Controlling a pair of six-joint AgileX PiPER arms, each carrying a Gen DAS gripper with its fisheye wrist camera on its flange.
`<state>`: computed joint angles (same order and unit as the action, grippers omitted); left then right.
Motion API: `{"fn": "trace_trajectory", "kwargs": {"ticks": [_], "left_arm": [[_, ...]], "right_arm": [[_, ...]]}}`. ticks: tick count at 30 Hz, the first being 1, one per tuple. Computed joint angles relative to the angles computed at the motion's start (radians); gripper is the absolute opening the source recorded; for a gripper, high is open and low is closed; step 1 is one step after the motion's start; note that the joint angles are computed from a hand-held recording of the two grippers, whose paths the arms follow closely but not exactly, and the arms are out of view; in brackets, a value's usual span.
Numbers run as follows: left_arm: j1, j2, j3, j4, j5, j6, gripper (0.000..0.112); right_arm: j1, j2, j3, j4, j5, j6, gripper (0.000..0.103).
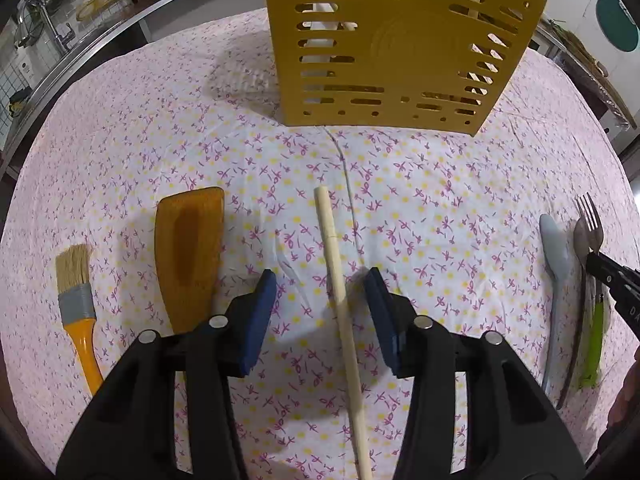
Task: Organize utensils
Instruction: 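Grasp the green-handled fork with the right tool while the left tool grasps the last chopstick, then carry the chopstick with the left tool while the right tool carries the fork to the holder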
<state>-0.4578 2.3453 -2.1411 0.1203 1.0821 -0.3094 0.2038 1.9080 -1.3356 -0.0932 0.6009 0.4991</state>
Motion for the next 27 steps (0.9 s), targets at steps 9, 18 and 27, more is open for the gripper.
{"fn": "trace_trajectory", "kwargs": {"ticks": [9, 18, 27], "left_arm": [[0.011, 0.021, -0.057, -0.029, 0.036, 0.041, 0.007], [0.031, -0.023, -0.032, -0.078, 0.014, 0.066, 0.004], [0.008, -0.179, 0.099, -0.093, -0.156, 0.096, 0.004]], "right_arm": [[0.031, -0.062, 0.038, -0.061, -0.028, 0.052, 0.003], [0.032, -0.084, 0.047, -0.066, -0.074, 0.064, 0.002], [0.027, -0.137, 0.051, 0.004, -0.207, 0.033, 0.002]]}}
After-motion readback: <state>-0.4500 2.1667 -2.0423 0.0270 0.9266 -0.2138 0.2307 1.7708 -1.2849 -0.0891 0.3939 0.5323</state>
